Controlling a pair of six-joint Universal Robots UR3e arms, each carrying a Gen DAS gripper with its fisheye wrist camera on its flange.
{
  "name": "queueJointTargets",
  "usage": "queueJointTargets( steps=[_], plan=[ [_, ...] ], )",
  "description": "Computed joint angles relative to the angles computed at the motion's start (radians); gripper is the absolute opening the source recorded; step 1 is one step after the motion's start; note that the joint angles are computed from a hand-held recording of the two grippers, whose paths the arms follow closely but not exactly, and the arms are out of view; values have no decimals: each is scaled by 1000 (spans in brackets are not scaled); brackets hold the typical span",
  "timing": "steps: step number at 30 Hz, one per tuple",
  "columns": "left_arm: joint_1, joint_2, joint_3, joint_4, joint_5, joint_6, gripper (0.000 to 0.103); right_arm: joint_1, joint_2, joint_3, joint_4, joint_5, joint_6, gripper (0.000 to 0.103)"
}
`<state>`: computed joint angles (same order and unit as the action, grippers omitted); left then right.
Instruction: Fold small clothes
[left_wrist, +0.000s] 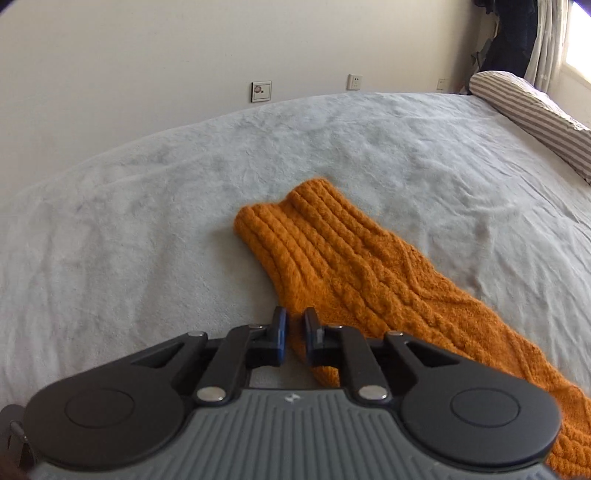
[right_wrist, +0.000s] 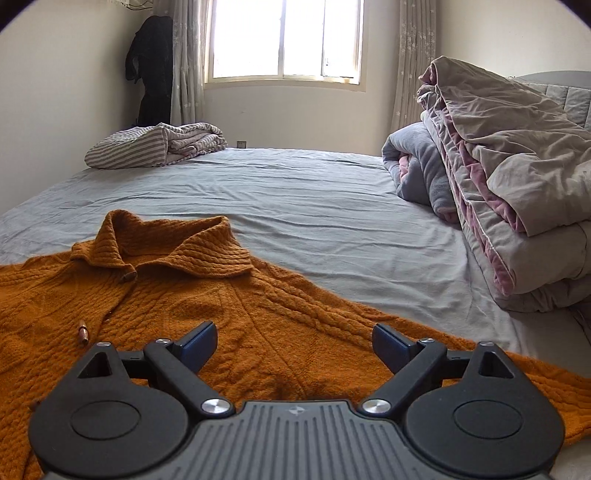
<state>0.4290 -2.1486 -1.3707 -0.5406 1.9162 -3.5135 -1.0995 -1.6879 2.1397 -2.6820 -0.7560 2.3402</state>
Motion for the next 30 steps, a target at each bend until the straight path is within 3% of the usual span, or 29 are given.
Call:
queueJointTargets(
  steps=[1, 2, 3, 4, 5, 7, 11, 15, 18, 22, 30],
  plan=[
    [-19, -2, 9, 1, 40, 8, 20, -17, 9, -1, -10, -5, 5, 91],
    [-35, 10, -2, 14, 66, 28, 37, -31, 14, -1, -16, -7, 8, 92],
    [-40, 35, -37, 51, 61, 55, 48, -49, 24, -1, -30, -9, 16, 92],
    [-37, 74, -98, 108, 30, 84, 67, -73, 33, 1, -43, -9, 22, 93],
    [-33, 121, -160, 154, -13, 110, 76, -89, 42, 1, -52, -10, 28, 95],
    [-25, 226, -271, 187, -109, 151, 77, -134, 72, -3, -81, -17, 65, 95],
    [-38, 386, -397, 174, -259, 217, 89, -227, 152, -38, -129, -38, 213, 95],
    [-96, 497, -483, 178, -318, 215, 96, -281, 220, -60, -234, -147, 379, 95],
    [-154, 541, -517, 175, -367, 222, 98, -313, 273, -104, -234, -210, 481, 96],
    [-246, 559, -551, 207, -361, 200, 101, -340, 369, -161, -239, -215, 559, 95],
    [-427, 483, -500, 182, -246, 178, 102, -251, 571, -286, -369, -345, 719, 96]
  ],
)
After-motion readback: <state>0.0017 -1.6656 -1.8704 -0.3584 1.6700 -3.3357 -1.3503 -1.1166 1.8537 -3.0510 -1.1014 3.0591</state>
